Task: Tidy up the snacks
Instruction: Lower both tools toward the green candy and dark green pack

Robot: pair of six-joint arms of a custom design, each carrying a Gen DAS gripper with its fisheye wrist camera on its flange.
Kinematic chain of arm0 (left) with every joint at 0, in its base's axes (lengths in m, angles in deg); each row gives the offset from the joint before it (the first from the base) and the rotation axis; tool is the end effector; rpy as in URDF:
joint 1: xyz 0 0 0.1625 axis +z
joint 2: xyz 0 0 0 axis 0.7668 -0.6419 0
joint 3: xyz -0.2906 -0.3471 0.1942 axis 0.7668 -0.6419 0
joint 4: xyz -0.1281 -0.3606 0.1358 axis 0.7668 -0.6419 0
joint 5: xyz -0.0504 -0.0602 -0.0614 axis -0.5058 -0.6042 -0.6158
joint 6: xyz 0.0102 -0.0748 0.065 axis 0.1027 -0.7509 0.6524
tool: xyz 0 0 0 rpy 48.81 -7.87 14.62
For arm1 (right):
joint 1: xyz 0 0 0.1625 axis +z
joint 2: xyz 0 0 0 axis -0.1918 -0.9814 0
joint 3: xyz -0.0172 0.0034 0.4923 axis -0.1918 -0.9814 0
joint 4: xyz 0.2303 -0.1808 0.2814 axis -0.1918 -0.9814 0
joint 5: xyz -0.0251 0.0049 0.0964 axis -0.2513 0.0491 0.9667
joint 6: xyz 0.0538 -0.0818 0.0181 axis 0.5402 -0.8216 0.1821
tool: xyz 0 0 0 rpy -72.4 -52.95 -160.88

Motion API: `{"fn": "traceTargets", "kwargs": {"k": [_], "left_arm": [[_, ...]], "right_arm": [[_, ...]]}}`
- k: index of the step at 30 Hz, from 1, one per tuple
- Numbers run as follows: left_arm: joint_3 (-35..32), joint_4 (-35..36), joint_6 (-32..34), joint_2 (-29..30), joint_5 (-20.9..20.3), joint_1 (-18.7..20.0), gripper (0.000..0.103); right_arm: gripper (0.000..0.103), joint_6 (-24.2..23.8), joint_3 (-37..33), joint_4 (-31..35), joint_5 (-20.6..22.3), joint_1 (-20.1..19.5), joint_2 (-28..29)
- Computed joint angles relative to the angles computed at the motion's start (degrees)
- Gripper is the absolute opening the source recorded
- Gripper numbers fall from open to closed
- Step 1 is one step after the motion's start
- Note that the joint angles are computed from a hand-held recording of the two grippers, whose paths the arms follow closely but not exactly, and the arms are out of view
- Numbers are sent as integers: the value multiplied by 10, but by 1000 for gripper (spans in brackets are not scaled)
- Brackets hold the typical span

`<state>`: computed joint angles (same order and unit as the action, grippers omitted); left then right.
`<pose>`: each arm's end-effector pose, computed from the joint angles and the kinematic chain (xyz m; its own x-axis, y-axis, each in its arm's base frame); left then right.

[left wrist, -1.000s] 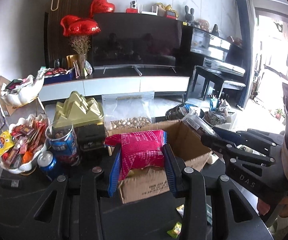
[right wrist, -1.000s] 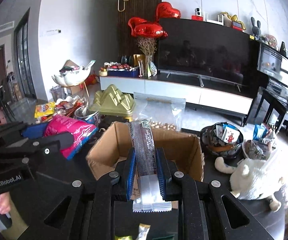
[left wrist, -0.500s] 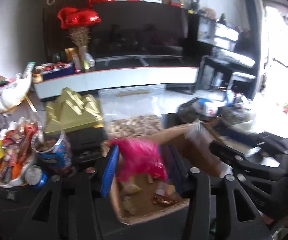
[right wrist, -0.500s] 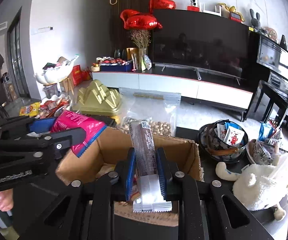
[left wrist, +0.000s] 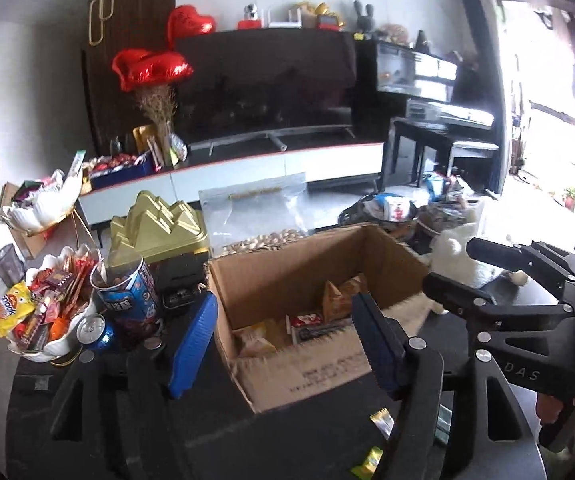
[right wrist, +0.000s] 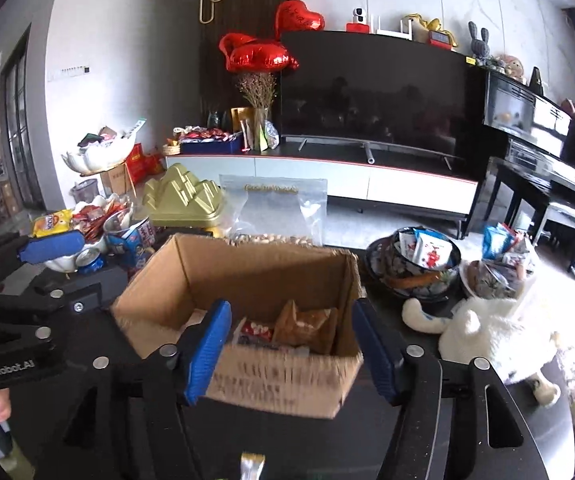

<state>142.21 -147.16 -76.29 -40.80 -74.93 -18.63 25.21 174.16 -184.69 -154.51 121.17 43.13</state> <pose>-0.2066 -0.3928 0.2080 -0.6664 -0.0771 -0.7416 0.5902 0.5532 -0.5879 0.2744 -0.4569 0.1261 -0.5809 -0.5305 0.6174 -0.8092 0.4587 -0.3672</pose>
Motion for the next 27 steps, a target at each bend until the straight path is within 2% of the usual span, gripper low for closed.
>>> {"fn": "traceTargets", "kwargs": {"k": [4, 14, 23, 27], "left_arm": [[18, 76, -64, -21, -12, -42, 69], [39, 213, -218, -35, -37, -110, 69], [59, 189, -259, 13, -86, -112, 69], [68, 146, -259, 45, -112, -96, 69]], "right_arm": [[72, -9, 46, -39, 2, 0, -19], [73, -4, 131, -98, 16, -17, -56], [73, -18, 176, -120, 23, -61, -43], [73, -11, 181, -90, 29, -89, -39]]}}
